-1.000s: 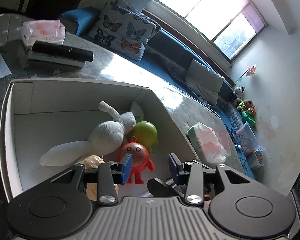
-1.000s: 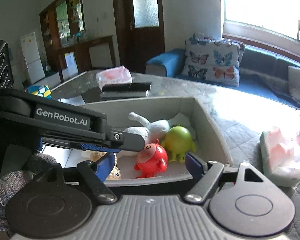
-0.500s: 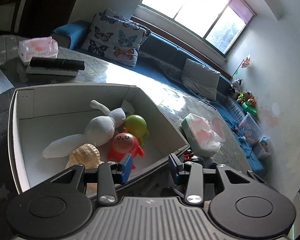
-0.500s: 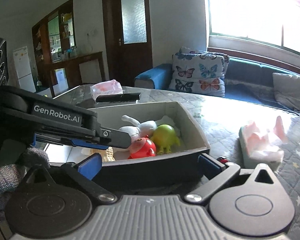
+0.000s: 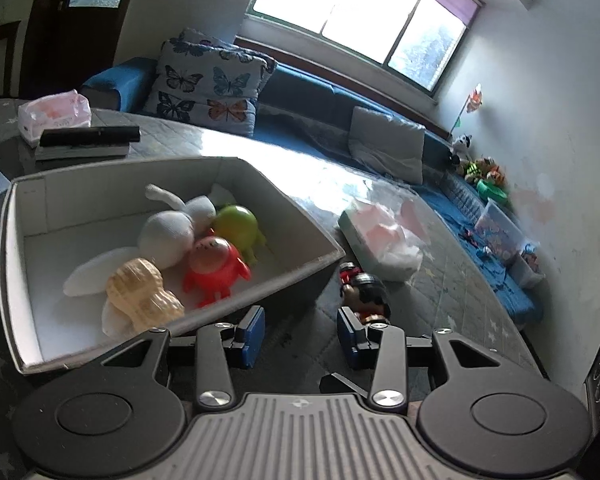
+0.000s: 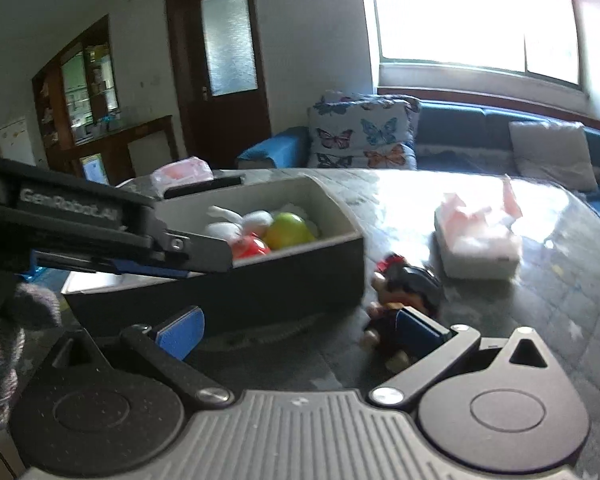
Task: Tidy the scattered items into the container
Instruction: 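Open the left tool to release the red figure in the box, then lower the left tool onto the black-haired doll and grasp it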
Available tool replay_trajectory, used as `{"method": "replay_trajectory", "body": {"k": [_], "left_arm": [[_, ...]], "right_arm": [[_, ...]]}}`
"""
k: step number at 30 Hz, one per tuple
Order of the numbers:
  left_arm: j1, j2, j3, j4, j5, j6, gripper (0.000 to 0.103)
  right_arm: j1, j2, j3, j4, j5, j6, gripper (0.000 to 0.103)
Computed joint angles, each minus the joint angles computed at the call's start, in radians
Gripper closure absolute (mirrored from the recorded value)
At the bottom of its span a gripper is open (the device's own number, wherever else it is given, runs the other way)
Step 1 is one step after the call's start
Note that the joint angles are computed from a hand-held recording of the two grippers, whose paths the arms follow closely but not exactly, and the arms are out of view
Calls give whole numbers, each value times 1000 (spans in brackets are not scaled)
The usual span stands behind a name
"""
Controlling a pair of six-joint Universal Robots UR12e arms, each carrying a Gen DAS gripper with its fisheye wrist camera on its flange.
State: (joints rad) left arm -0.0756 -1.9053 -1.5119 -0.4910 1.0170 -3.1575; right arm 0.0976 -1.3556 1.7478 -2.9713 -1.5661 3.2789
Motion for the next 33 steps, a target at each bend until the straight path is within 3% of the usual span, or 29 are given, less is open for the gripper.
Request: {"method": "replay_trajectory", "body": {"k": [15, 33], "left_arm": [[-25, -28, 23, -104, -11, 61, 61], [-38, -76, 91, -187, -11, 31, 61]], "right_arm": [[-15, 4, 17, 47, -68, 73, 0], [-24, 31, -10, 69, -65, 80, 0]]}}
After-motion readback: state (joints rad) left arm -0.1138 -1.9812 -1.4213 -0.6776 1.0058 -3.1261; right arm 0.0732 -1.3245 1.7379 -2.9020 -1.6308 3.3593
